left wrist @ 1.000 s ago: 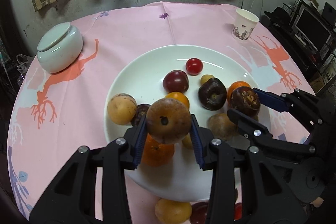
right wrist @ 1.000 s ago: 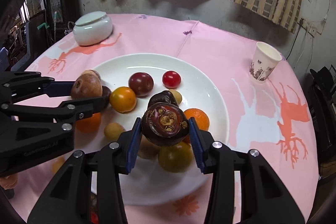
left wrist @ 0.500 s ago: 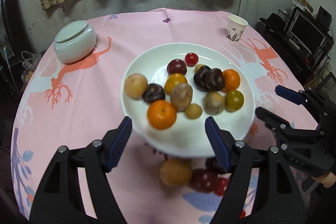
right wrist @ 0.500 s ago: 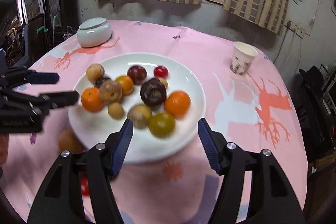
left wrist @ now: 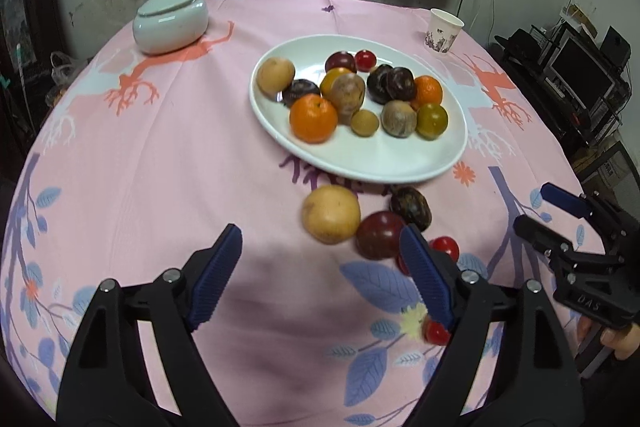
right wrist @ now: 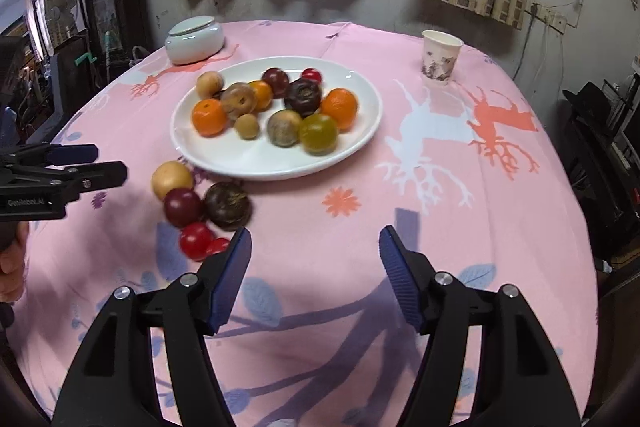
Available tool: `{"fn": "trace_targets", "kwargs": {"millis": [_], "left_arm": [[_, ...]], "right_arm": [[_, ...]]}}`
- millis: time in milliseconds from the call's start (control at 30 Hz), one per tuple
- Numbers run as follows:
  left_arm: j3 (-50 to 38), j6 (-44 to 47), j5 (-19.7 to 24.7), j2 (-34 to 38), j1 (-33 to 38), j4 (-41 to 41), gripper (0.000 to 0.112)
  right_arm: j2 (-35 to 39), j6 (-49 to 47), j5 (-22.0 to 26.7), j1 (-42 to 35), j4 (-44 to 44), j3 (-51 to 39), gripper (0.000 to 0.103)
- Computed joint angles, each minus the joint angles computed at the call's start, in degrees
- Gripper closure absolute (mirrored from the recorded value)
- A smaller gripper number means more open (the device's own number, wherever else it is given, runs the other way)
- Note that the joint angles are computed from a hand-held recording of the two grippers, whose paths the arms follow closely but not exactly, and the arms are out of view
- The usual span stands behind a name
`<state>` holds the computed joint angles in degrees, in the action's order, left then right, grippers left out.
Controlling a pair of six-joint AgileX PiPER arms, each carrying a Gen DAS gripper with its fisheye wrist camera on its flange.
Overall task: Organize fruits
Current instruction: 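Grasp a red cherry tomato with the right tool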
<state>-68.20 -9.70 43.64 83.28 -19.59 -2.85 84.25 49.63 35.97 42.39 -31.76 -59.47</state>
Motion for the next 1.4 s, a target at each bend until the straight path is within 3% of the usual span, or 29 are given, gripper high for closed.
{"fn": "trace_targets", "kwargs": {"millis": [133, 267, 433, 767, 900, 1000, 1100, 1400], "left_arm": [[2.63, -0.56, -1.05, -0.80, -0.32, -0.46, 0.029], [4.38, -2.79, -2.21, -1.06, -1.06, 2.40, 0.029], [6.57, -2.86, -5.71, -1.22, 1.34, 1.77, 0.025], [7.37, 2.78, -6.77, 1.27, 5.91, -3.30, 0.025], [7.57, 2.47, -6.87, 1.90, 4.83, -1.96, 0.025], [7.93, 1.70, -7.22, 1.90, 3.91, -0.60, 0.025], [8.15, 0.75, -7.37, 2.17, 3.11, 0.71, 0.025], [9.96, -1.68, -10.29, 1.87, 0.02, 4.83, 0.025]], "right_arm": [[1.34, -0.21, -0.21, 3.08, 0.16, -0.43, 0.036], [0.09, -12.77, -4.56, 2.50, 11.59, 1.29, 0.036], [1.91, -16.79, -2.64, 5.78, 13.35, 0.24, 0.036], [6.04, -22.58, -6.53, 7.35, 17.71, 1.04, 0.037], [8.40, -21.79, -5.66, 8.17, 16.38, 0.04, 0.050], [8.23, -20.88, -5.95, 8.73, 15.32, 0.25, 0.073], [8.50, -16.14, -4.59, 10.73, 9.63, -0.12, 0.073], [5.22, -14.93, -7.01, 6.05, 11.00, 2.71, 0.073]]}}
